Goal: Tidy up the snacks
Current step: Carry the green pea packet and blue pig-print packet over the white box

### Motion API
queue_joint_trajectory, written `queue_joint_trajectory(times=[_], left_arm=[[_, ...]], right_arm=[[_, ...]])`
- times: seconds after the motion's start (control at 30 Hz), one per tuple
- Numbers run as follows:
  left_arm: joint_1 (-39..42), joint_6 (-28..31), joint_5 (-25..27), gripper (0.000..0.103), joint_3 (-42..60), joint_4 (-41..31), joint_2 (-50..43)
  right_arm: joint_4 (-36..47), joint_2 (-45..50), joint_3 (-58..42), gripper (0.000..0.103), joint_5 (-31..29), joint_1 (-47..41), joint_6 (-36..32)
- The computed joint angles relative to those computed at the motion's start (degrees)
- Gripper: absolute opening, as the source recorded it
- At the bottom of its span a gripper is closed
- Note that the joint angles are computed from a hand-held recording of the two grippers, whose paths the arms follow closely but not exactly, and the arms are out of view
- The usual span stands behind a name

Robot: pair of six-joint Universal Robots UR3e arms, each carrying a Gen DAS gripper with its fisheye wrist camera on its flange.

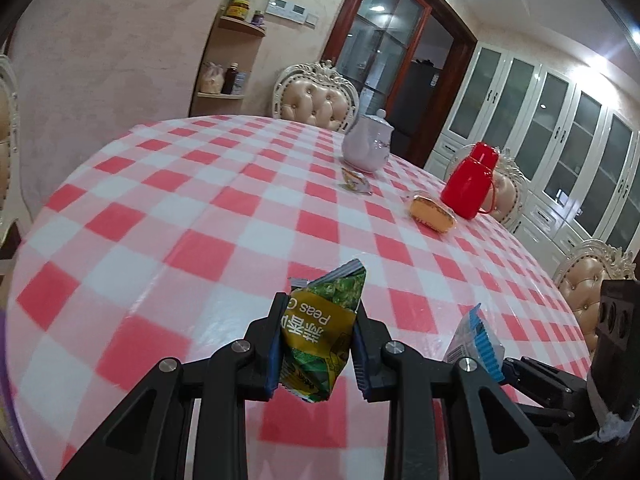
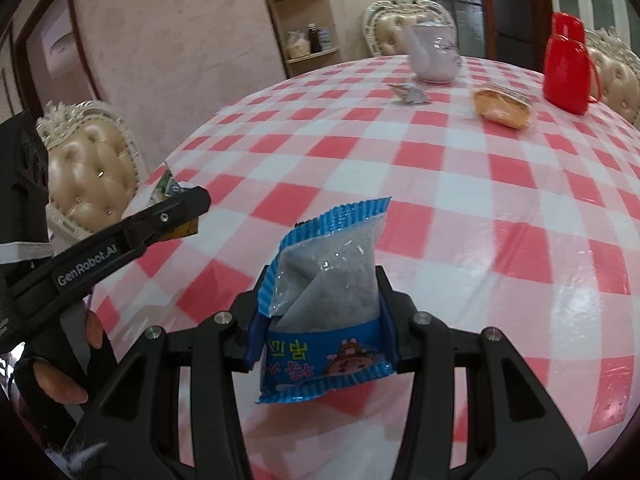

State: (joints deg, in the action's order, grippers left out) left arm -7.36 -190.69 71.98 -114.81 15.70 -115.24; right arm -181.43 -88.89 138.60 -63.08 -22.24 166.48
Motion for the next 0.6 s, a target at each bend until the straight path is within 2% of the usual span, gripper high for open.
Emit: queue_joint_trajectory(times=[0.4,0.6], left_arm=[[6.55,6.38,-1.16,0.030,-17.03,4.59,14.78],[14.31,10.57,-4.98,0.030,-26.68,4.29,23.32]], right_arm=[[-1.09,-0.36,0.80,0.050,2.63,6.14,0.57],[-1.66,1.29,-0.45,0.050,1.80,10.56,0.79]])
